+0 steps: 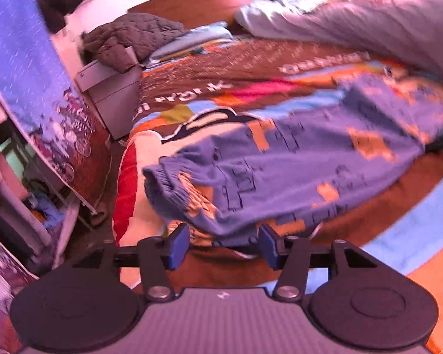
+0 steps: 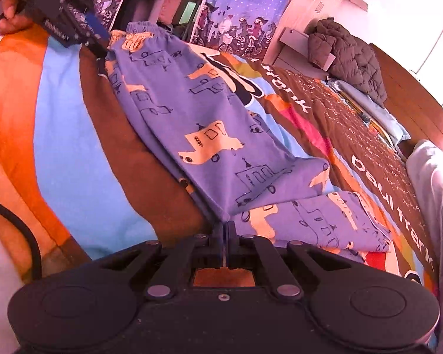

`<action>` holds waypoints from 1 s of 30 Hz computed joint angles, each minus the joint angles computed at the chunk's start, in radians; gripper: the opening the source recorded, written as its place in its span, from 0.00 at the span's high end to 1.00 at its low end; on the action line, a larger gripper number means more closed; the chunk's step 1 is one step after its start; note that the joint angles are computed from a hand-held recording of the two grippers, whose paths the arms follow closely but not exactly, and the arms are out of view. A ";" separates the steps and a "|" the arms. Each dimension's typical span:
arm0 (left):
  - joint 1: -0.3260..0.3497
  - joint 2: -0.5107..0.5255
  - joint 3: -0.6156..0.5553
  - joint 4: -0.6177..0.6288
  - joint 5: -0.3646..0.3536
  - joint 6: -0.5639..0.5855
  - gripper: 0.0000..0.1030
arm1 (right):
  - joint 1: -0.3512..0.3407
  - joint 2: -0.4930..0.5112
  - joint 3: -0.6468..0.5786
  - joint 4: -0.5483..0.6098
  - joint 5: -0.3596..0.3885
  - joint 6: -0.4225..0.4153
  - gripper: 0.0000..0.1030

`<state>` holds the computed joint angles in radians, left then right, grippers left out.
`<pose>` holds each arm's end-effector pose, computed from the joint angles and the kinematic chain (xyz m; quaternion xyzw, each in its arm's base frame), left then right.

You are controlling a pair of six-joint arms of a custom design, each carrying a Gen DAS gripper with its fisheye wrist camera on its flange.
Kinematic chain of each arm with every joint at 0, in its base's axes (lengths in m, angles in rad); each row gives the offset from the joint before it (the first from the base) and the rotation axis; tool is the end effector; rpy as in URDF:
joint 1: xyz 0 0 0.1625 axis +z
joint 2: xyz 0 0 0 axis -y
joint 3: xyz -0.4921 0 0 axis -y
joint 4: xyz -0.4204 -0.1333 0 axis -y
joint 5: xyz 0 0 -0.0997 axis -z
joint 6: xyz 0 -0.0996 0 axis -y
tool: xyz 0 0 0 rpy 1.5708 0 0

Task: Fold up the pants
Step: 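Lift the waistband with both grippers and fold it over toward the cuffs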

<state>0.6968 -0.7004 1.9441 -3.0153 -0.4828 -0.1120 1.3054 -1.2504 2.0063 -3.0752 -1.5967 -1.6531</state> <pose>-0.3320 -0.5666 0.0561 0.2684 0.8096 -0.3193 0.4130 -0.0317 -0.6149 0.3361 0.5915 -0.7185 0.2000 0.3062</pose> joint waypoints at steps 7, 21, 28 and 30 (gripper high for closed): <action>0.043 -0.010 -0.042 -0.024 -0.027 -0.254 0.45 | 0.000 0.000 0.006 -0.006 -0.001 -0.011 1.00; 0.053 -0.012 -0.024 -0.146 -0.032 -0.394 0.98 | 0.009 0.015 -0.009 -0.008 0.012 -0.019 1.00; 0.036 -0.044 0.032 -0.087 0.006 -0.523 0.98 | -0.009 -0.014 0.006 -0.024 0.071 0.035 1.00; 0.041 -0.052 0.041 -0.068 0.011 -0.568 0.98 | -0.012 -0.013 0.004 -0.018 0.052 0.035 1.00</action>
<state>0.7375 -0.7520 1.9855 -3.0829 -0.4722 -0.6802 1.2936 -1.2630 2.0100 -3.0933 -1.5442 -1.6177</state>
